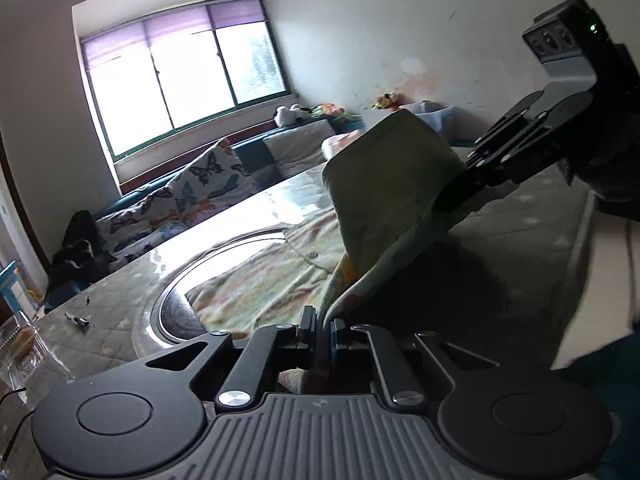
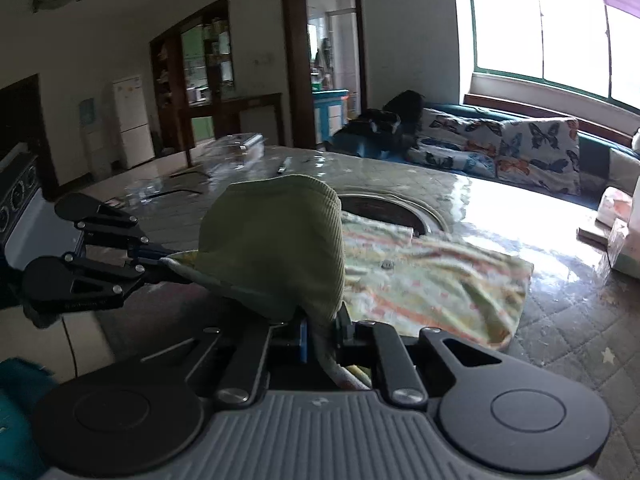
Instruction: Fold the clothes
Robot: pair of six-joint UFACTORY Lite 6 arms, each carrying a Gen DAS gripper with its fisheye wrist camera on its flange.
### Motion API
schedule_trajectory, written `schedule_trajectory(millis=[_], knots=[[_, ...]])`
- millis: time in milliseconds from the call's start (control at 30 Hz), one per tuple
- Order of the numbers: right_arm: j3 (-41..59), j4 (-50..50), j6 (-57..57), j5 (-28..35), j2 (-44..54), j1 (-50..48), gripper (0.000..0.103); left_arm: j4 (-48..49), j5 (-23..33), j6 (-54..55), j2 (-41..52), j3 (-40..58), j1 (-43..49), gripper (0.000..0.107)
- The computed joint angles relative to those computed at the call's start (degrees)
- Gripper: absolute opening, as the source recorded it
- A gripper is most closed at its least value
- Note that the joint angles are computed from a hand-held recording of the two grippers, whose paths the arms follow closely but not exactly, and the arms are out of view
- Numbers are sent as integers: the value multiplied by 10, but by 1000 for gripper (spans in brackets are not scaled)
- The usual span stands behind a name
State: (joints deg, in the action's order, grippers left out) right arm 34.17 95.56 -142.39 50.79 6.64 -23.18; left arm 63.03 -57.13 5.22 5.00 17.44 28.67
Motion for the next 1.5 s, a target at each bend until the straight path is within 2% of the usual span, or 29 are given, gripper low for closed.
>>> schedule_trajectory(millis=[100, 267, 433, 633, 700, 833, 967, 1000, 1033, 1100, 1167, 1233, 1400, 1500], knots=[[5, -31, 41, -1, -26, -1, 11, 29, 7, -36, -44, -10, 7, 7], [93, -5, 70, -47, 19, 51, 10, -33, 27, -74, 3, 67, -53, 7], [247, -16, 139, -101, 123, 103, 10, -91, 85, -121, 102, 217, -120, 8], [481, -100, 277, -169, 288, 156, 10, -90, 197, -213, 255, 439, -172, 8], [547, -129, 315, -186, 336, 171, 10, -61, 239, -261, 307, 514, -181, 8], [736, -242, 470, -216, 477, 201, 10, 33, 314, -400, 423, 679, -194, 9], [942, -393, 668, -219, 633, 219, 12, 135, 361, -540, 520, 809, -201, 17], [976, -410, 690, -220, 661, 220, 16, 165, 369, -580, 540, 836, -201, 20], [985, -411, 693, -228, 672, 221, 21, 176, 379, -598, 554, 854, -203, 21], [975, -387, 674, -250, 674, 219, 26, 185, 397, -621, 568, 873, -205, 28], [941, -335, 633, -273, 657, 213, 26, 195, 413, -644, 575, 886, -206, 30], [874, -247, 546, -283, 618, 204, 26, 212, 424, -673, 578, 898, -205, 32], [698, -51, 343, -255, 522, 177, 26, 128, 434, -630, 550, 878, -199, 30], [673, -32, 319, -257, 523, 172, 25, 102, 404, -621, 513, 836, -199, 30]])
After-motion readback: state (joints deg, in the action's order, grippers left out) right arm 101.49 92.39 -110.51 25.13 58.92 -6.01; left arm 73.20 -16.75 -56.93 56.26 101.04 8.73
